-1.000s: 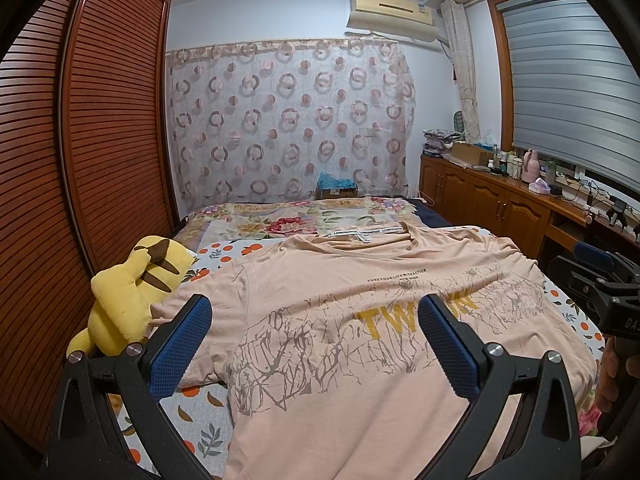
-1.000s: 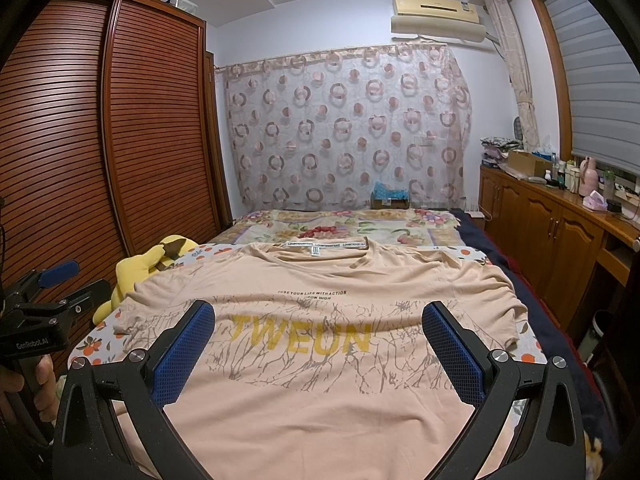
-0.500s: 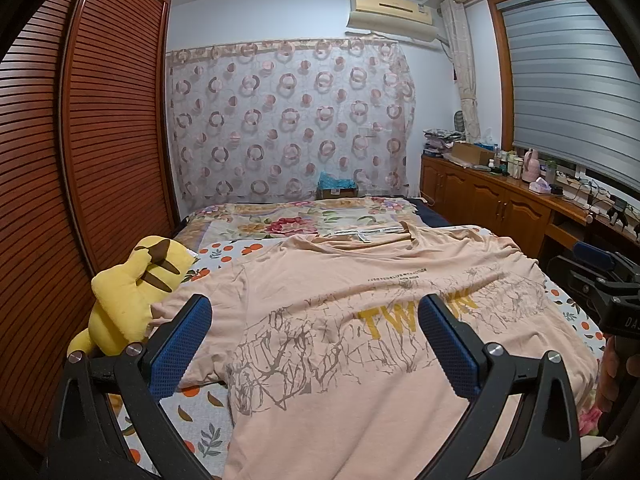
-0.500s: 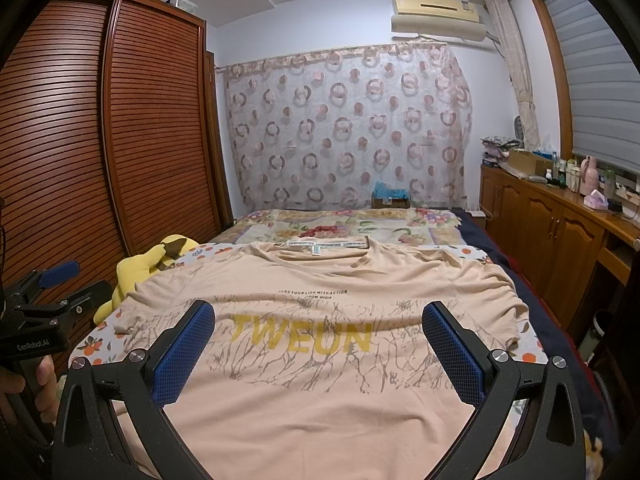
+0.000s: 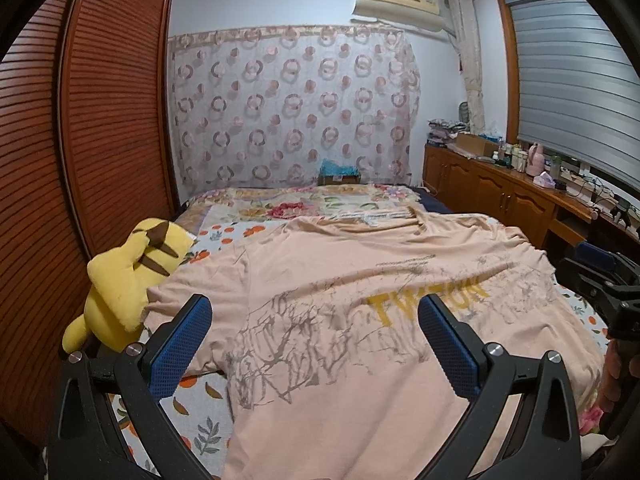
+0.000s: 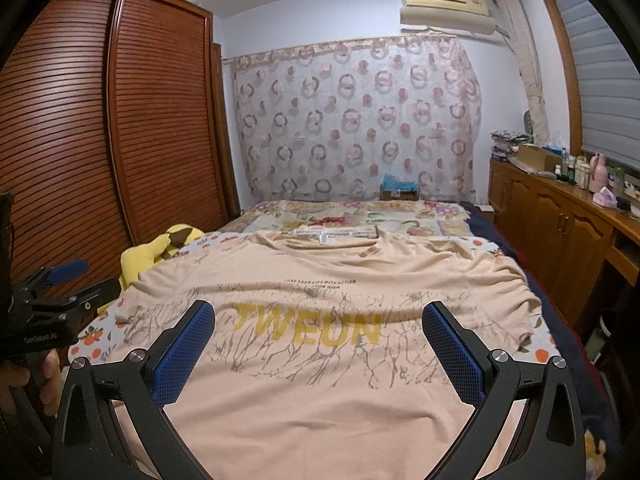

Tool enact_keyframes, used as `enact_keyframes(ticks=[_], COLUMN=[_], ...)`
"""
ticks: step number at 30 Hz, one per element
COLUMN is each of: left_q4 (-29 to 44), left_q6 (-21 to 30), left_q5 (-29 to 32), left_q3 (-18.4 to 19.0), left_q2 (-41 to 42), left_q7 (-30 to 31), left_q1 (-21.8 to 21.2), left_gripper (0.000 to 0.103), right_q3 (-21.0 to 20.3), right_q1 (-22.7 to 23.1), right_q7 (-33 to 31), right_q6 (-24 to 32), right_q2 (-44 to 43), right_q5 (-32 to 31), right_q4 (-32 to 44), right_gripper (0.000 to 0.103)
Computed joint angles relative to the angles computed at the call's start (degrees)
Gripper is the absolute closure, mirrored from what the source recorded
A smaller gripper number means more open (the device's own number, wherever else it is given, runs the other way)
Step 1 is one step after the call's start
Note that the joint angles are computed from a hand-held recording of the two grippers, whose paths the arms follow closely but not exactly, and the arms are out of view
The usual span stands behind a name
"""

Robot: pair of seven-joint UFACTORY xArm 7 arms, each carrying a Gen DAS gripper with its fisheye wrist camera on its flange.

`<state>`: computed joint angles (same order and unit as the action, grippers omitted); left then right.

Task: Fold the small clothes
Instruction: 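Grasp the peach T-shirt's side edge with the left gripper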

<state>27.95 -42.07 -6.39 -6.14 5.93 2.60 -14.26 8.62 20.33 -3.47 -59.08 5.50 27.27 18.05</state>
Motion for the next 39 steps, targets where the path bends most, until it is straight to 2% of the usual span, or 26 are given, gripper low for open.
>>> enact_keyframes(ticks=[3, 6, 11, 14, 19, 22, 25, 30, 32, 34, 37, 38, 39], left_q4=[1.28, 2.8, 4.91, 6.04, 9.5, 11.57, 13.92, 18.33, 21.35, 24.52, 28.53, 29.53, 31.11], left_q6=[0.62, 3.4, 7.82, 9.6, 14.02, 16.52, 18.68, 21.13, 23.23, 26.98, 33.36, 35.28, 37.71], left_q5=[1.8, 5.26, 13.52, 18.72, 30.98, 33.75, 37.94, 46.83, 53.12, 57.75, 58.34, 57.78, 56.92], left_q3=[0.72, 1.5, 2.33, 2.44, 0.88, 0.66, -1.2, -6.16, -11.35, -18.33, -26.83, -28.55, -28.71], left_q2=[1.86, 3.35, 5.06, 5.74, 7.16, 8.27, 9.53, 11.6, 13.51, 16.08, 20.89, 22.17, 23.43], left_q7=[-0.54, -2.17, -6.16, -9.28, -18.3, -20.22, -22.65, -28.14, -31.95, -34.01, -31.82, -30.47, -29.32], left_q1=[1.17, 3.27, 8.2, 11.78, 19.81, 22.1, 25.94, 33.83, 39.89, 46.77, 54.03, 55.19, 54.74], left_gripper=[0.0, 0.0, 0.0, 0.0, 0.0, 0.0, 0.0, 0.0, 0.001, 0.011, 0.023, 0.026, 0.032], right_q3=[-0.7, -1.5, -2.88, -3.2, -3.55, -3.85, -3.94, -4.0, -4.09, -3.97, -3.96, -3.79, -3.72], right_q1=[-1.03, -2.35, -4.59, -4.94, -6.44, -6.68, -6.8, -5.04, -3.98, -4.2, -4.33, -4.97, -5.21], right_q7=[0.8, 1.88, 1.07, -0.25, 0.69, -0.78, -1.79, -5.49, -6.97, -6.32, -5.86, -4.64, -3.81], right_q6=[1.93, 4.21, 10.14, 14.26, 20.67, 23.63, 25.03, 24.12, 23.44, 23.54, 22.96, 22.63, 22.19], right_q2=[0.96, 2.35, 4.03, 4.45, 3.09, 2.55, 2.67, 4.1, 5.94, 6.02, 6.45, 6.69, 6.69], right_q5=[-3.34, -7.45, -13.76, -14.53, -18.05, -18.83, -19.23, -16.0, -13.88, -14.39, -14.78, -16.04, -16.47], right_q4=[1.18, 2.79, 6.29, 8.14, 10.2, 11.21, 12.25, 13.21, 14.08, 14.01, 14.38, 14.38, 14.11], right_gripper=[0.0, 0.0, 0.0, 0.0, 0.002, 0.002, 0.002, 0.002, 0.002, 0.002, 0.002, 0.002, 0.002])
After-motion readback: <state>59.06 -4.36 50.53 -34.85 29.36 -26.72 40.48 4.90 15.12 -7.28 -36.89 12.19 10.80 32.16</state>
